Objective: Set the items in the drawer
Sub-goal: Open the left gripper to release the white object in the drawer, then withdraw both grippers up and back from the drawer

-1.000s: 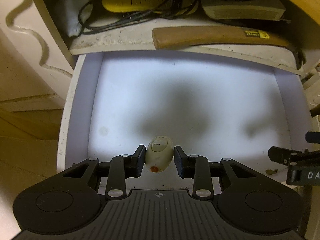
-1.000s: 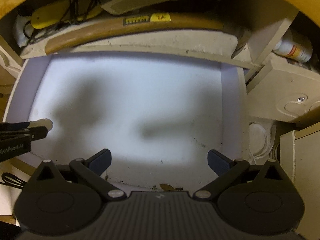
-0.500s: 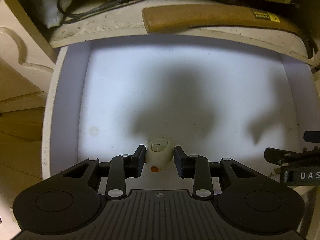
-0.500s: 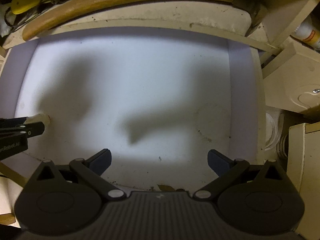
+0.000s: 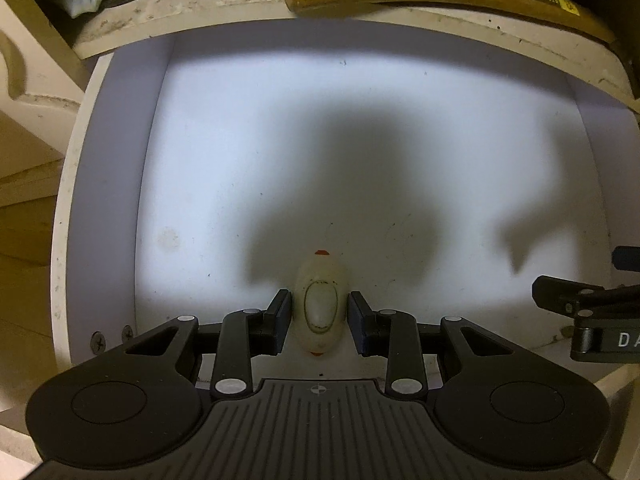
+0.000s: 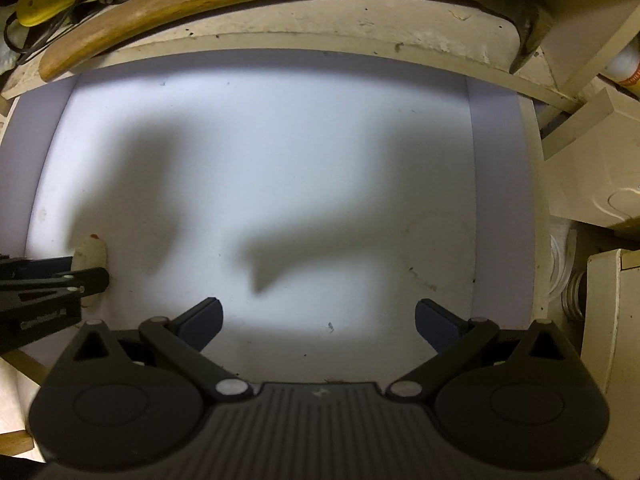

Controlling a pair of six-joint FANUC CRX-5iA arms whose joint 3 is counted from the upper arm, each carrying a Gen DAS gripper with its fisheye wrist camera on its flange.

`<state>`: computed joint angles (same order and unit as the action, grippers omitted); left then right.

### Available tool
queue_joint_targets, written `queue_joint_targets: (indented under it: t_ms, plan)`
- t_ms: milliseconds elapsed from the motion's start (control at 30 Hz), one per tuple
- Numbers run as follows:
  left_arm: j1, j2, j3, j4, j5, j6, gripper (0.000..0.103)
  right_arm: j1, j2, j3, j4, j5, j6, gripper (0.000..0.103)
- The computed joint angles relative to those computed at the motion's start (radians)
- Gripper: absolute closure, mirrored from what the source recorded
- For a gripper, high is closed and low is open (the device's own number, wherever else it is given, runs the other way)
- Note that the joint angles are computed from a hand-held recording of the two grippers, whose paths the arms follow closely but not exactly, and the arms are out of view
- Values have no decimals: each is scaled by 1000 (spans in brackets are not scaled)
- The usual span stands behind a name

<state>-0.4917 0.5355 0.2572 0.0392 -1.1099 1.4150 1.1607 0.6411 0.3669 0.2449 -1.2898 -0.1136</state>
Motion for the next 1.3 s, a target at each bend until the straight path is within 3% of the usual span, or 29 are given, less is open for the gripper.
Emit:
queue_joint_targets:
  t_ms: [400,433,567,633,1300]
  plan:
    - [-16,9,21,-36,-19,-3,72,6,4,9,-3,-11,-3,0]
    - [-19,12,27,-41,-24,-2,69,7,3,9,-3,-11,-4,0]
    - [-20,6,25,-72,-7,58,30,6,-3,2,-2,-9,-6,0]
    - [-18,7,27,-78,-8,83,25,3,-4,1,-2,-9,-5,0]
    - [-1,-15,47,-32,-42,69,24,14,-6,3,33,-15,-35,0]
